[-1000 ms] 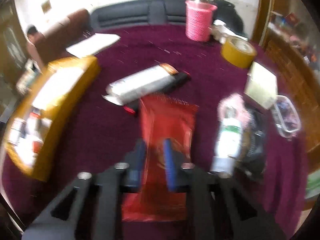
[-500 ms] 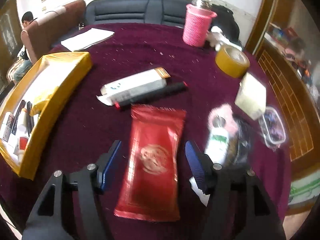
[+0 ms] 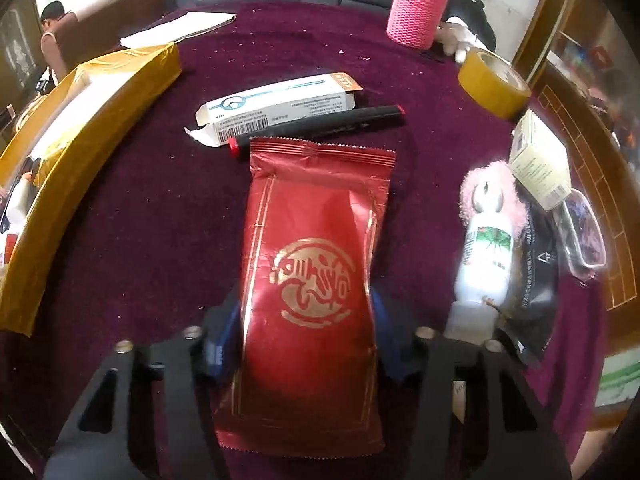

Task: Organize objects
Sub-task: 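Carry the red packet toward the tray with the right tool while the left tool holds the marker, then lower the red packet and black marker into the tray and open both tools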

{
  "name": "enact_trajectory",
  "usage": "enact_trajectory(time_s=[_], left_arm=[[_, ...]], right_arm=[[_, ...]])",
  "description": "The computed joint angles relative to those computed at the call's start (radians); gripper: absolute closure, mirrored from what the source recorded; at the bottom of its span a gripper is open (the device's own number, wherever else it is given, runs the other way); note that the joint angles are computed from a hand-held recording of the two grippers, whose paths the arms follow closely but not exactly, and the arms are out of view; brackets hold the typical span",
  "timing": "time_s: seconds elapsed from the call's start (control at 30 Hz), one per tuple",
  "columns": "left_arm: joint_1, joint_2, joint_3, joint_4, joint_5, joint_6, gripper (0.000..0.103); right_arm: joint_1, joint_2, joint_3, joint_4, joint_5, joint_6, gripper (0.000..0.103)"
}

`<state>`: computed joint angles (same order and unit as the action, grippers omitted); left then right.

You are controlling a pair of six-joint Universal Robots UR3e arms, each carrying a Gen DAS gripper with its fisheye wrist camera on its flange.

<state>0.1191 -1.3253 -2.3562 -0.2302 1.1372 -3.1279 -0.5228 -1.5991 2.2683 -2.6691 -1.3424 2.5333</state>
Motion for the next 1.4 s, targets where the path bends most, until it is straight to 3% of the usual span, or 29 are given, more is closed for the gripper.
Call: enact_trajectory(time_s=[0.2,0.33,0.5,0.6,0.73,0.97,1.2,1.4], left_arm=[[0.021,0.016,-0.009,-0.009,-0.014,0.008,0.091],[0.062,0.045,-0.010,-0.043,-0.041,0.030,0.091],[0.144,0.040,0.035,-0.121,-0.083,0.065,0.091],[0.156,-0.040,0.096,-0.137,-0.078,0.066,0.091],[0.144,-0.214,0.227,-0.155,-0.064,0.035,0.091],[0.118,-0.485,0.474,-0.218,-0.007,-0.023,0.091],[0.125,-0.634,0.599,-0.269,-0.013,-0.071,0.091],[0.145,-0.661,0.601,-0.293,-0.050,-0.040,0.092]], right_arm=[[-0.188,-0.072,-0.051,0.312,0.248,-0.043,0.062],[-0.235,-0.113,-0.074,0.484,0.343,-0.079,0.062],[-0.164,-0.184,-0.140,0.592,0.429,-0.045,0.061],[-0.041,-0.147,-0.228,0.568,0.454,0.048,0.061],[0.167,0.031,-0.407,0.468,0.416,0.222,0.061],[0.451,0.433,-0.815,0.417,0.279,0.454,0.061],[0.559,0.697,-1.144,0.510,0.136,0.524,0.061],[0.598,0.810,-1.322,0.595,0.066,0.533,0.060]])
